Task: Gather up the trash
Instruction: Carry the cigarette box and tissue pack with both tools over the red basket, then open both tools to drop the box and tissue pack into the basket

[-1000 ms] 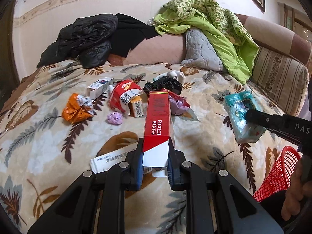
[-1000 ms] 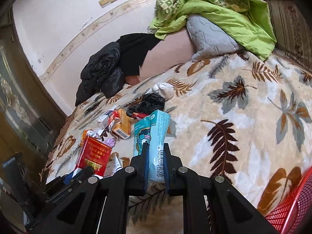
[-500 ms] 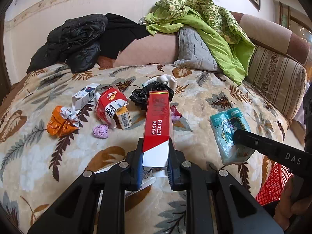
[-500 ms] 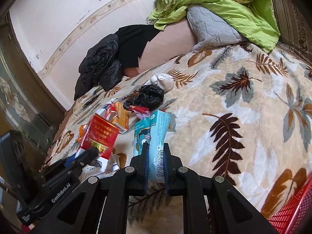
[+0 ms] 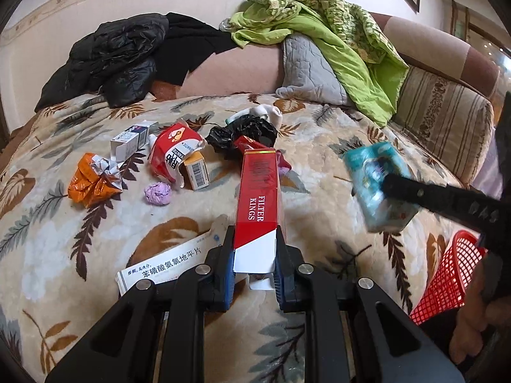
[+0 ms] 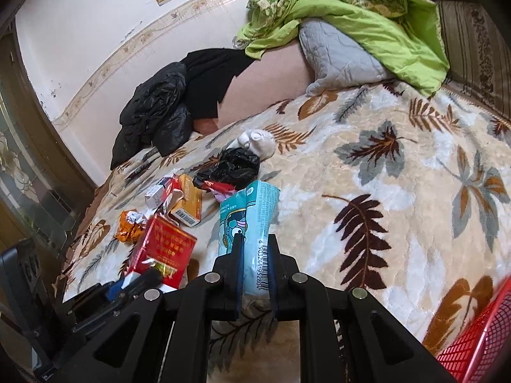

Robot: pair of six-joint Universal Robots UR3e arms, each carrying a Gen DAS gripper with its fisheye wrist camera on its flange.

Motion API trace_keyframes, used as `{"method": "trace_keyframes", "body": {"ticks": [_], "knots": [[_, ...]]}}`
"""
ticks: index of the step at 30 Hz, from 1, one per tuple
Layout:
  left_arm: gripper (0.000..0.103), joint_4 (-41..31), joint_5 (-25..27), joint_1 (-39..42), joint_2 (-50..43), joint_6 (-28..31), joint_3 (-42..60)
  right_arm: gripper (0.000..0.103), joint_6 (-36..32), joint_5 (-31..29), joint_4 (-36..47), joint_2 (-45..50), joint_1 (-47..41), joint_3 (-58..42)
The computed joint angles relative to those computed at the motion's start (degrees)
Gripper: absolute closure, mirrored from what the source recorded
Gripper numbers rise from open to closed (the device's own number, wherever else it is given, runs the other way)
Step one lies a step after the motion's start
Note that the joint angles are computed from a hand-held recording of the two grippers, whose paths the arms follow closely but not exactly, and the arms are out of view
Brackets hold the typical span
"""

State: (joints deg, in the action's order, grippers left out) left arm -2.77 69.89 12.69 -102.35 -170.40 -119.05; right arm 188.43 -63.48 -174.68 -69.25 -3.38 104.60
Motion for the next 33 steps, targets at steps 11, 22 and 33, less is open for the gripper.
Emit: {"method": "trace_keyframes", "body": {"ticks": [11, 22, 33], "knots": [[0.084, 1.5, -2.6, 0.6, -0.1, 1.7, -1.0, 0.09, -5.8, 3.0, 3.9, -18.3, -8.4, 16.5], [0.084, -9.2, -6.6, -10.6, 8.1, 2.6, 1.0, 0.09, -38.7, 25.9, 56.9, -61.5, -54.6, 32.3], [0.084, -29.0, -6.8, -34.6, -8.4, -0.3, 31.5, 0.087, -59.5, 23.5, 81.1, -65.2, -78.5, 29.3]]}}
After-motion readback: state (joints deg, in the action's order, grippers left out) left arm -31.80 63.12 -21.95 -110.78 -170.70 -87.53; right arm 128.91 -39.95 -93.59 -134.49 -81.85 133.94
